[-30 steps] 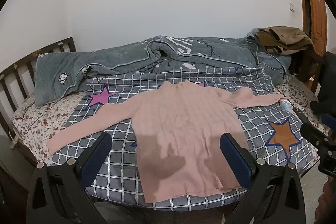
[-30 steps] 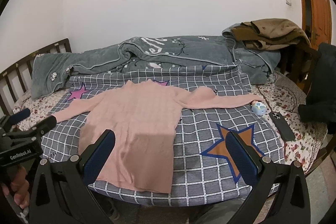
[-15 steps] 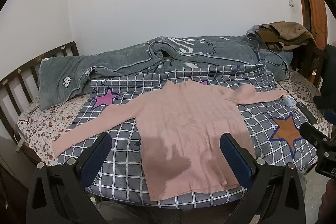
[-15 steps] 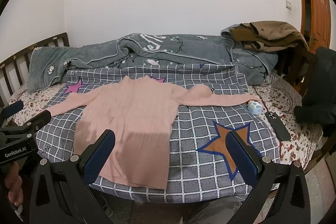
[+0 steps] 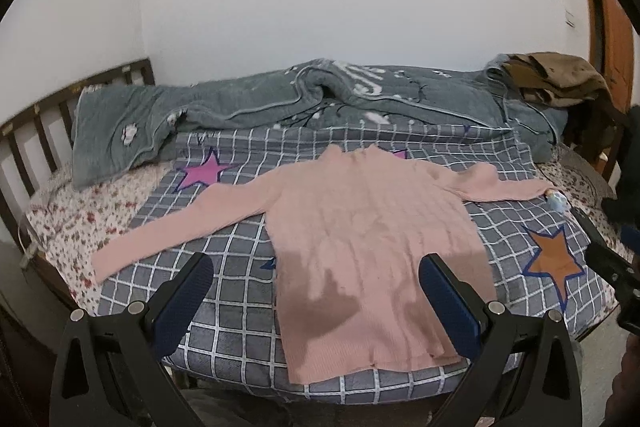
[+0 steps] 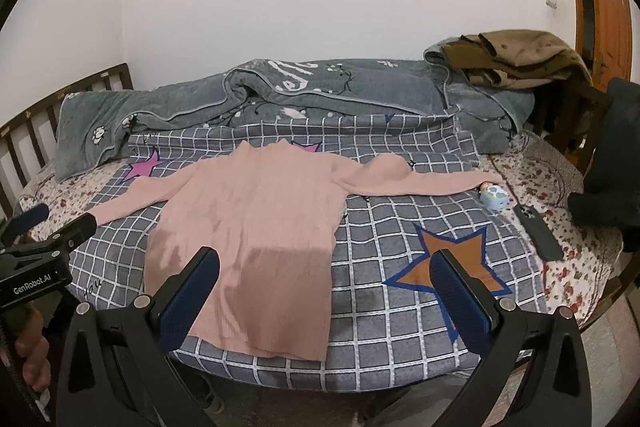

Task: Fold small clothes

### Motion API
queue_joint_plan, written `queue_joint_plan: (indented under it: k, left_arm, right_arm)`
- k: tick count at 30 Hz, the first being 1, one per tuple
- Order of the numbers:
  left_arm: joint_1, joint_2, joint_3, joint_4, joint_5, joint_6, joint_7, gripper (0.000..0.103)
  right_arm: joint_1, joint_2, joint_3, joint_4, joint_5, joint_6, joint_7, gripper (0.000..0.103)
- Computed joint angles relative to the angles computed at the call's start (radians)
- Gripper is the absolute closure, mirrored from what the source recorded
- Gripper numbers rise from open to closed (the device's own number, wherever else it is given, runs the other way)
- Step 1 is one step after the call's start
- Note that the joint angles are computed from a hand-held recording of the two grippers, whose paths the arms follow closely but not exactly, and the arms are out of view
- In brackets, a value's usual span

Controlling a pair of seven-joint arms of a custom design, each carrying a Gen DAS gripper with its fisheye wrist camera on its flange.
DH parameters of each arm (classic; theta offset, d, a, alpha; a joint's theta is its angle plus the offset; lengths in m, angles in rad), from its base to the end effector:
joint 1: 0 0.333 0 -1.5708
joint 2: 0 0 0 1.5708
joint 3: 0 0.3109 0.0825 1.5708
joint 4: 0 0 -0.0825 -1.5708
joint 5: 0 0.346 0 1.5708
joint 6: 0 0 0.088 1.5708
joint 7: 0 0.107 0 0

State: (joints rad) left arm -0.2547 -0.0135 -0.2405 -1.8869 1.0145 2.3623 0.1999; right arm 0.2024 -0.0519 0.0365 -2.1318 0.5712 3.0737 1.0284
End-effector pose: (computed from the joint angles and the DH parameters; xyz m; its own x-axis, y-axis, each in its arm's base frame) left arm 0.5001 -0.2588 0.5730 0.2997 -0.9539 -0.0173 -0.5429 -0.1556 -0.8252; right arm 0.5349 0.0859 0.5554 0.2520 -0.9669 -0.0412 -0.5281 -0.1017 -0.8431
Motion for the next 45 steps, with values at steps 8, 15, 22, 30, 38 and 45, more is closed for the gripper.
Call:
queue_joint_plan:
  k: [8,15,22,30,38,45]
  left_arm:
    - [0.123,-0.025,0.085,-0.136,-0.030,0.142,-0.073,0.000]
    - [0.263,-0.022,0.161,-0.266,-0.082,0.244,-0.099,0.000]
    - [0.404,-0.027,0.230,-0.403,-0.106,0.453,-0.173,0.009]
    - [0.495,0.045,0.274,-0.420,-0.173,0.617,-0.159,0.024]
    - [0.505,0.094,0.306,-0.375,-0.158,0.635,-0.231,0.036]
    - [0.506,0.057,0.289,-0.334,-0.111,0.529,-0.255,0.093]
  right_arm:
    - [0.017,0.138,0.014,0.124,0.073,0.009,-0.030,0.000]
    - [0.024,0.296,0.053,0.263,0.091,0.034,-0.029,0.000]
    - [0.073,0.442,0.028,0.404,0.036,-0.001,0.006,0.000]
    - [0.131,0.543,-0.041,0.509,-0.072,-0.035,0.112,0.001]
    - [0.146,0.616,-0.066,0.609,-0.132,-0.061,0.186,0.001]
    - [0.109,0.671,-0.029,0.705,-0.155,-0.096,0.158,0.000]
